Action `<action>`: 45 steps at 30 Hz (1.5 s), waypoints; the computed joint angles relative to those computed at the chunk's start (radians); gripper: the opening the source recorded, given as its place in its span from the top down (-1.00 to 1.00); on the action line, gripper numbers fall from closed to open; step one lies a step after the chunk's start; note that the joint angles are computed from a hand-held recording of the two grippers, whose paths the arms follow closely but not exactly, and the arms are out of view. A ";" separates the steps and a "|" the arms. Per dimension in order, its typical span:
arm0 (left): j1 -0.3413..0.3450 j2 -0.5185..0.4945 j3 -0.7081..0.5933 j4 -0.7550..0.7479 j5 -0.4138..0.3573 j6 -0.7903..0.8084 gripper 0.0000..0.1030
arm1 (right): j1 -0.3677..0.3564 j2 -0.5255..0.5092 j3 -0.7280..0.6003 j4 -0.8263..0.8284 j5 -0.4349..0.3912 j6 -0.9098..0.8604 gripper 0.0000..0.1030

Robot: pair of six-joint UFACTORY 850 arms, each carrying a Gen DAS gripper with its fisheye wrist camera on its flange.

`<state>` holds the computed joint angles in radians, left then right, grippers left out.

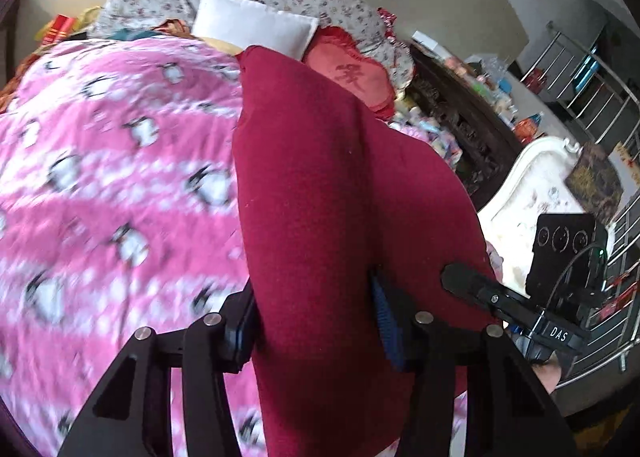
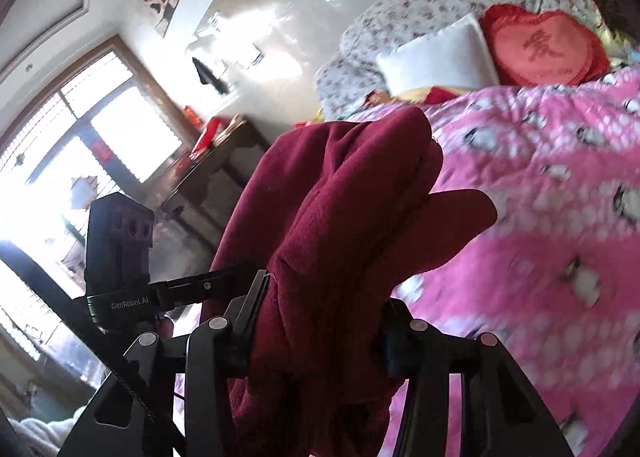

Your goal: Fold small clothes

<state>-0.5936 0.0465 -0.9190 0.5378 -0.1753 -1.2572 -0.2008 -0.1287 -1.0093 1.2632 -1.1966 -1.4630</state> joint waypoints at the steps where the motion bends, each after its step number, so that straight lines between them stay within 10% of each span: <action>1: -0.014 0.008 0.012 0.058 -0.019 -0.064 0.04 | 0.004 0.017 0.023 -0.006 0.008 -0.016 0.02; 10: -0.053 -0.067 0.131 0.307 -0.028 -0.435 -0.22 | 0.067 -0.002 0.144 -0.170 0.231 0.078 -0.23; 14: -0.110 -0.043 0.137 0.539 -0.158 -0.662 -0.34 | 0.026 0.063 0.180 -0.152 0.261 0.039 -0.44; 21: -0.160 -0.058 0.091 0.536 -0.370 -0.662 -0.43 | 0.057 0.228 0.242 -0.072 0.329 -0.151 -0.01; 28: -0.138 -0.069 0.109 0.566 -0.329 -0.725 -0.61 | 0.171 0.164 0.261 -0.132 0.562 -0.190 0.08; 38: -0.220 -0.075 0.084 0.578 -0.507 -0.759 -0.61 | 0.124 0.285 0.319 -0.086 0.552 -0.138 -0.32; 45: -0.300 -0.051 0.083 0.591 -0.682 -0.810 -0.63 | 0.157 0.432 0.395 0.030 0.703 -0.182 -0.72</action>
